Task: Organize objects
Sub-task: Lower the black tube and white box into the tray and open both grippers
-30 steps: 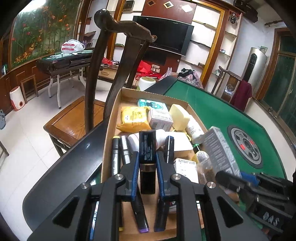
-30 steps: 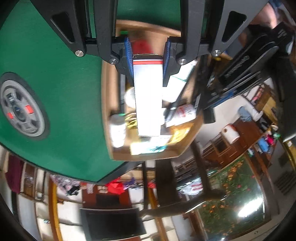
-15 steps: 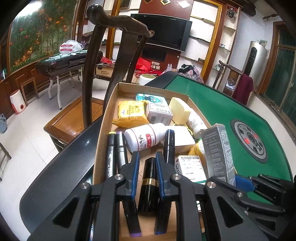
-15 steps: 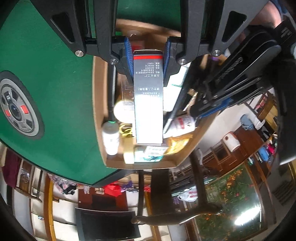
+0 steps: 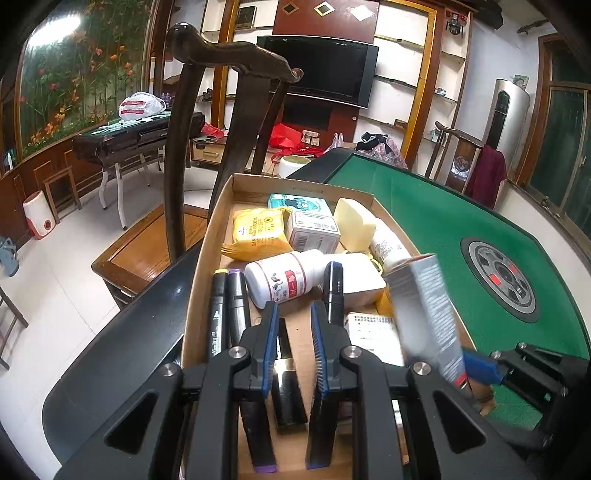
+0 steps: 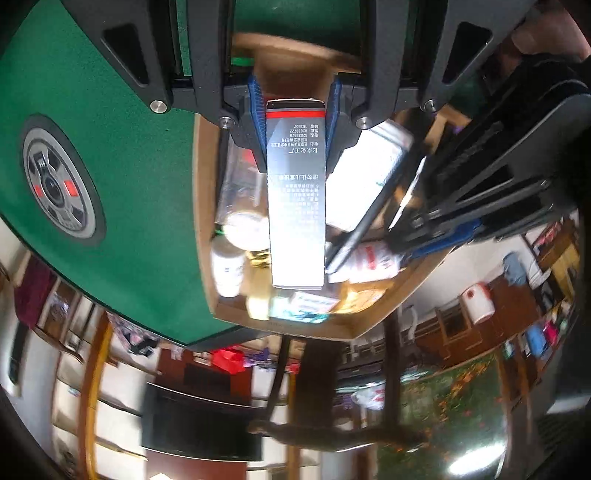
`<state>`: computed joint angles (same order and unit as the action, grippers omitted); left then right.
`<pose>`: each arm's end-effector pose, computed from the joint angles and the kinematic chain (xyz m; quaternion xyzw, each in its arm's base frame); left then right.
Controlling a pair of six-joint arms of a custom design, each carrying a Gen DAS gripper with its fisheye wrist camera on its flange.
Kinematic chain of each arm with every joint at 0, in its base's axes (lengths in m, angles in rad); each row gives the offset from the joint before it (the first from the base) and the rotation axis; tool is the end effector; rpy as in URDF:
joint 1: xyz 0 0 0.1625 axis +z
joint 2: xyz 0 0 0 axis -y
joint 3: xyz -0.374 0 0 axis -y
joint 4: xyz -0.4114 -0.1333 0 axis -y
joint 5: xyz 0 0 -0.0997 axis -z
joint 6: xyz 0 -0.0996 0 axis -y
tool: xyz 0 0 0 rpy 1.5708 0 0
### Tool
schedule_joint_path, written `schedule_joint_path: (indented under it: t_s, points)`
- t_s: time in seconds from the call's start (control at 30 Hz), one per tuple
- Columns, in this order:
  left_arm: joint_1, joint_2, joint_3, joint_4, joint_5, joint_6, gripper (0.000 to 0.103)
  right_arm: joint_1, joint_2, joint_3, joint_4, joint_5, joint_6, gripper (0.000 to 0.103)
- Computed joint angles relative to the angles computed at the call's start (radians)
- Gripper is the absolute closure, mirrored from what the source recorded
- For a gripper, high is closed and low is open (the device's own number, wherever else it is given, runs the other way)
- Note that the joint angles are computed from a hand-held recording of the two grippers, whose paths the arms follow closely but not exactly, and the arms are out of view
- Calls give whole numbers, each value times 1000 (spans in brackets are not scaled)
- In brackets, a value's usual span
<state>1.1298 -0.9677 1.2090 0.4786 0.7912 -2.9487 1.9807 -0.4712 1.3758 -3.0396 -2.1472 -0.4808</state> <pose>-0.0719 -0.6286 0.2505 0.1136 0.8494 -0.4217 0.2962 0.3580 -0.6256 -0.0084 0.3253 -0.8651 0.2571 0.2823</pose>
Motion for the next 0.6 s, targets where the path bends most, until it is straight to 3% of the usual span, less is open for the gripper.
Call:
schedule_joint_path:
  t_s: [0.6]
  points:
    - [-6, -16, 24, -34, -9, 26, 86, -4, 2, 6, -29, -33, -17, 72]
